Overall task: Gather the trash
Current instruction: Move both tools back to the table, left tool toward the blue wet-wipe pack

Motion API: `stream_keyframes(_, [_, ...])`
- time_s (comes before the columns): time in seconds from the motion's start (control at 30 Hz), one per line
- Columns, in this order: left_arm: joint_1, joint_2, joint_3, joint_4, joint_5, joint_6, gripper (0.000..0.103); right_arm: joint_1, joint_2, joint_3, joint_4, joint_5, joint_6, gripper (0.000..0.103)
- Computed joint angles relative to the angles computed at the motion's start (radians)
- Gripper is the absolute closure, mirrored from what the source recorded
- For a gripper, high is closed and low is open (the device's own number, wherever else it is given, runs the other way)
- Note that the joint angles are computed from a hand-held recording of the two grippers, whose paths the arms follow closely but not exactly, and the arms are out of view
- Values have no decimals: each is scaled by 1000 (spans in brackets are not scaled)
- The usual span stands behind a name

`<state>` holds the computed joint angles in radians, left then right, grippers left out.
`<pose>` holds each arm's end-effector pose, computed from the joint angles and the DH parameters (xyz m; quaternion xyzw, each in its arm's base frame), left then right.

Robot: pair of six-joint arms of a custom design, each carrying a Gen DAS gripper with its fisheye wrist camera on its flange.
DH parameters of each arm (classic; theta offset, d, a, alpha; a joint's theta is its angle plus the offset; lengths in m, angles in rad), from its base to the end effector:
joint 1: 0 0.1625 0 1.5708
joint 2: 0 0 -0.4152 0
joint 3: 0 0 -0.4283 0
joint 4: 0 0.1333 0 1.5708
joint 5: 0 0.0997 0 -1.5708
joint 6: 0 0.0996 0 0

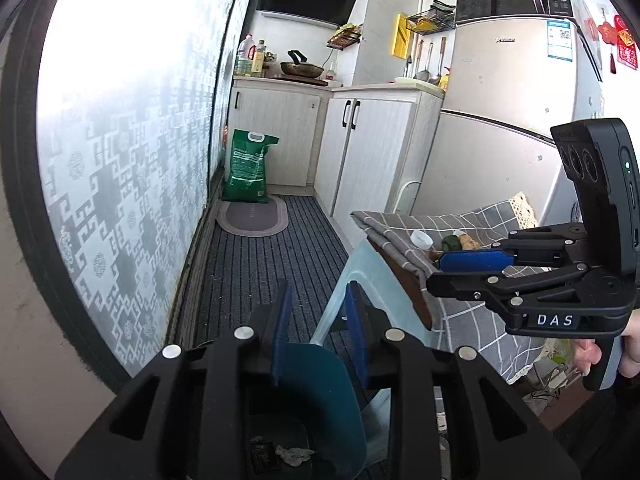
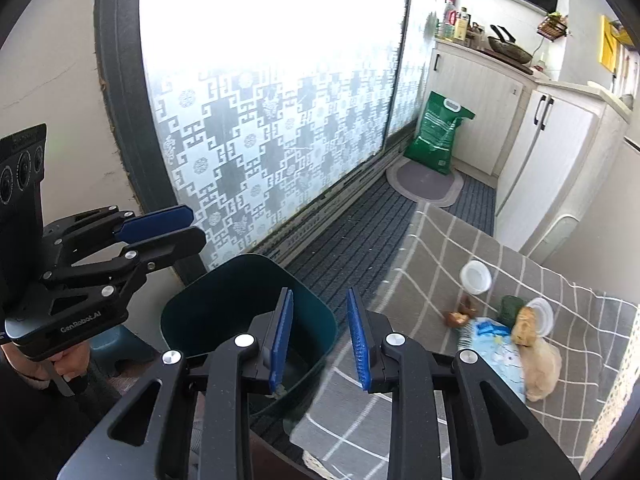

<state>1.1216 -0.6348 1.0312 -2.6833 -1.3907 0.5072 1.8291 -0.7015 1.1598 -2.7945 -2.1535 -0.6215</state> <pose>-0.2412 -0.8484 0.2349 0.4013 0.8427 -0.3464 0.0943 0.2881 -0.7832 0.2501 0.2813 -0.8496 0.3037 0.3267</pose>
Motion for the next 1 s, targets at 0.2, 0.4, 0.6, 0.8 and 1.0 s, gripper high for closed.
stream_keyframes(0.2, [-36, 26, 4, 27, -13, 8, 69, -32, -103, 87, -75, -15, 20, 75])
stream_keyframes(0.4, [-75, 63, -2, 65, -2, 13, 64, -79, -195, 159, -117, -14, 62, 75])
stream_keyframes(0.6, [-113, 99, -10, 113, 1, 1, 51, -127, -259, 213, -129, 4, 93, 75])
stream_keyframes(0.8, [-148, 146, -33, 137, 63, -31, 39, -151, -307, 267, -153, 34, 98, 75])
stream_keyframes(1.0, [-181, 196, -59, 116, 189, -82, 35, -173, -347, 306, -156, 63, 102, 75])
